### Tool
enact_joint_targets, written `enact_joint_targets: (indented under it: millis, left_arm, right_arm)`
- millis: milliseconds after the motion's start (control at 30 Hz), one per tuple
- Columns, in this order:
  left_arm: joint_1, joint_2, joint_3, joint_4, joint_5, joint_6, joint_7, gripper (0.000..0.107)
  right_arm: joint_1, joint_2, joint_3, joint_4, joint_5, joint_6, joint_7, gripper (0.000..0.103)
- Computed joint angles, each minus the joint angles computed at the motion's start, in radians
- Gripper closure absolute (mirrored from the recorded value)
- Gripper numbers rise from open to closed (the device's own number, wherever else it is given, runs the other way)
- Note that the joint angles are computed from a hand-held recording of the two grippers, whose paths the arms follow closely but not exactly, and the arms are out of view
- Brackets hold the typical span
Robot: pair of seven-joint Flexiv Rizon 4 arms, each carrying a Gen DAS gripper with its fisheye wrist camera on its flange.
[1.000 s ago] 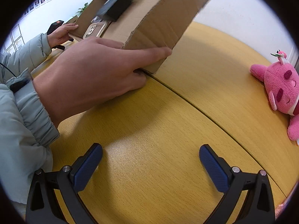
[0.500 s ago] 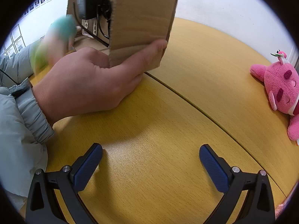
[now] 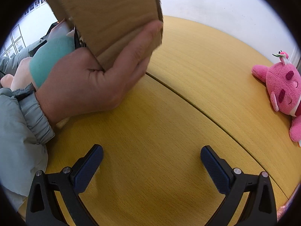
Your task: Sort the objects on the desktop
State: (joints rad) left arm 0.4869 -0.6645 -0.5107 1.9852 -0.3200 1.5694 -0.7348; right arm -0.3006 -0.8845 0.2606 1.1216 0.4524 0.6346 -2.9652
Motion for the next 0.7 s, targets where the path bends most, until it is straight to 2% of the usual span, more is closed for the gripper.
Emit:
enact_joint_targets:
  millis: [700]
  left_arm:
    - [-0.017,0.000,0.022,-0.037,-0.054,-0.036,0.052,0.004]
  right_arm:
    - [-0.008,-0.015,-0.006,-0.043,-0.004,-0.033,0.001,0.000]
